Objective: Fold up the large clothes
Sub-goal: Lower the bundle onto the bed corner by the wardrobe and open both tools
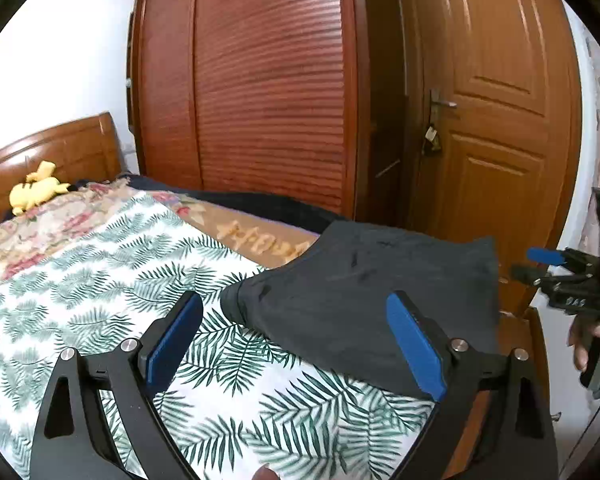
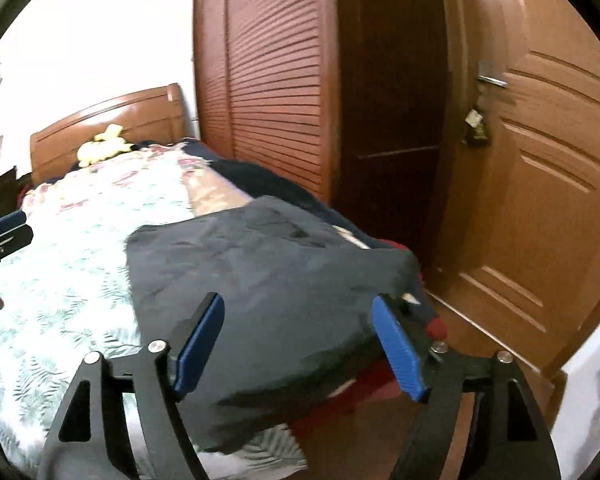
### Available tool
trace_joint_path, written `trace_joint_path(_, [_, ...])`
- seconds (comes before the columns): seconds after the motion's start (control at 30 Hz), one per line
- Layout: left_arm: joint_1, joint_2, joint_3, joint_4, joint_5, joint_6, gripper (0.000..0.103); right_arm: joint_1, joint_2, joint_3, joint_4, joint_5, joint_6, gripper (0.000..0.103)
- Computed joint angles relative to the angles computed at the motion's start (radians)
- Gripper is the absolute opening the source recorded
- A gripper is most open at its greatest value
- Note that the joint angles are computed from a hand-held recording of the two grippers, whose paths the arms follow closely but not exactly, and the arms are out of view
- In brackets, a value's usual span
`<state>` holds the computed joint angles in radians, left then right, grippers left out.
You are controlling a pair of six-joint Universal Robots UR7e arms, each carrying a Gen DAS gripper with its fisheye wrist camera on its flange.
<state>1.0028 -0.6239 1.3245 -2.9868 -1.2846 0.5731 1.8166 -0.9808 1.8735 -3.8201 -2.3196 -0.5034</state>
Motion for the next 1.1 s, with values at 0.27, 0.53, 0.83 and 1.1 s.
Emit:
trace_joint_path(0.27, [-0.046, -0.146, 0.21, -0.093, 0.025, -0.039, 0.093, 0.023, -0.035, 0.089, -0.025, 0.08, -0.002, 0.086])
trace_joint_path(0.53, [-0.073, -0.236, 0.351, -0.15, 0.083, -0.065, 0.093, 0.037, -0.021, 0.134, -0.048, 0.126, -0.014, 0.088])
trace_joint_path(0.83, [-0.059, -0.33, 0.481, -0.192, 0.178, -0.135, 0.093, 0.029, -0.003, 0.145, -0.025, 0.228, -0.003, 0.089])
trace_joint_path(1.1, [-0.041, -0.407, 0.586, -0.274, 0.295, -0.165, 0.093, 0.032, 0.015, 0.142, 0.024, 0.299, 0.0, 0.089])
